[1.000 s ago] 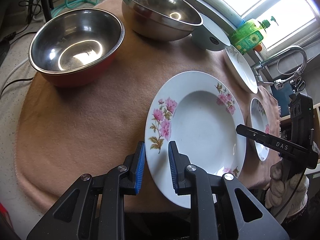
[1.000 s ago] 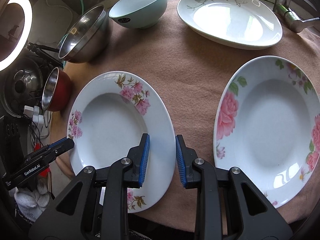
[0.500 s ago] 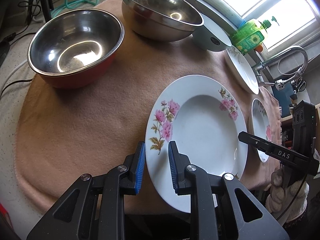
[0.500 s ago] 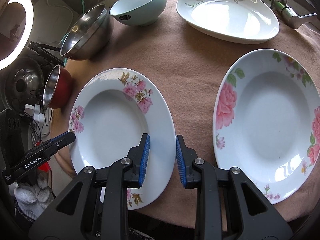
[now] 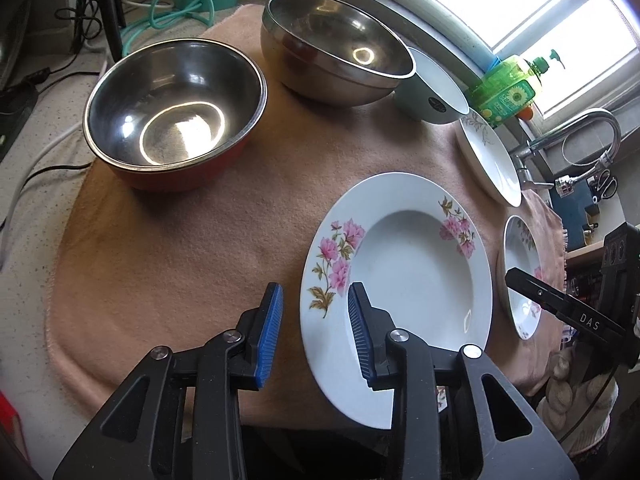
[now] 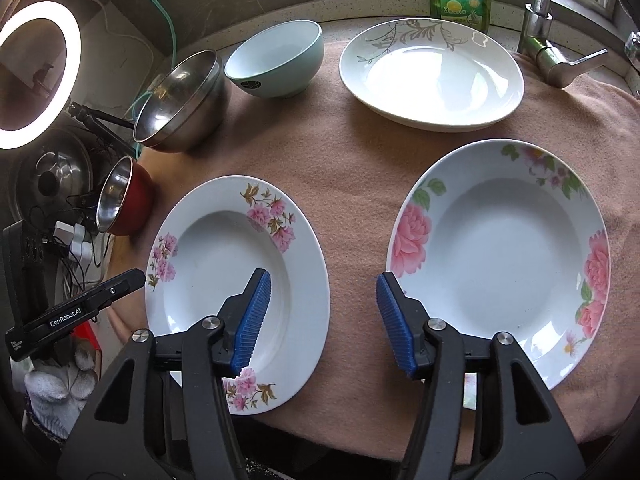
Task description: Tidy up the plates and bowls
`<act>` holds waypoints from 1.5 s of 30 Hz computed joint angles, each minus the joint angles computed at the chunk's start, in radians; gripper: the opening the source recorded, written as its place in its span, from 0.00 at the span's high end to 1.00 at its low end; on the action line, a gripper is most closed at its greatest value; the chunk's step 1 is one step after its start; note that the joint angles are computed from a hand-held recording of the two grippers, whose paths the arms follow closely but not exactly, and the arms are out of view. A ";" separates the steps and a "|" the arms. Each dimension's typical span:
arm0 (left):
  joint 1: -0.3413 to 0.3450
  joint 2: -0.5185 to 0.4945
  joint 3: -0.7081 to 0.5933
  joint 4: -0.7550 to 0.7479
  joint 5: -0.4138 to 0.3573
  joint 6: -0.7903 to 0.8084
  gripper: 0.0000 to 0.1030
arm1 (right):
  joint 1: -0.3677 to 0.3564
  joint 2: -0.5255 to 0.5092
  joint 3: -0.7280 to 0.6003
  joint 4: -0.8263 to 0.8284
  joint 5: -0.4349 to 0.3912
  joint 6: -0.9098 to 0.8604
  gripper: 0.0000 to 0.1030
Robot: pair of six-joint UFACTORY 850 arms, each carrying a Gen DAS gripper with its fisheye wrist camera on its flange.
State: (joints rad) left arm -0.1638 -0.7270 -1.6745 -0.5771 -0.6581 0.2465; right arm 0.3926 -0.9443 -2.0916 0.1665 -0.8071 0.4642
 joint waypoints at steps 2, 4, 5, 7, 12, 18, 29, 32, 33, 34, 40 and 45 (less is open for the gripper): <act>-0.004 0.005 -0.001 0.002 0.012 -0.005 0.62 | 0.004 0.023 0.023 -0.047 0.018 0.025 0.33; -0.010 0.010 -0.003 0.000 0.023 -0.006 0.62 | 0.004 0.051 0.056 -0.082 0.042 0.044 0.32; -0.014 0.012 -0.004 -0.004 0.030 -0.001 0.62 | 0.003 0.063 0.070 -0.090 0.054 0.048 0.32; -0.024 0.013 -0.011 -0.014 0.035 0.014 0.60 | -0.002 0.090 0.104 -0.105 0.074 0.057 0.31; -0.055 0.002 -0.043 -0.034 0.037 0.044 0.57 | -0.020 0.143 0.174 -0.144 0.105 0.102 0.28; -0.087 -0.025 -0.088 -0.058 0.012 0.075 0.57 | -0.048 0.208 0.274 -0.186 0.135 0.146 0.28; -0.154 -0.087 -0.181 -0.073 -0.033 0.101 0.57 | -0.109 0.280 0.399 -0.234 0.153 0.190 0.28; -0.172 -0.107 -0.208 -0.073 -0.046 0.105 0.57 | -0.125 0.292 0.424 -0.237 0.154 0.188 0.28; -0.178 -0.113 -0.217 -0.072 -0.050 0.106 0.57 | -0.130 0.296 0.431 -0.238 0.155 0.189 0.28; -0.183 -0.120 -0.227 -0.072 -0.055 0.106 0.57 | -0.135 0.301 0.440 -0.242 0.158 0.190 0.28; -0.216 -0.163 -0.286 -0.055 -0.080 0.093 0.57 | -0.169 0.312 0.478 -0.204 0.180 0.156 0.28; -0.236 -0.202 -0.338 -0.038 -0.102 0.075 0.57 | -0.202 0.309 0.505 -0.088 0.206 0.081 0.39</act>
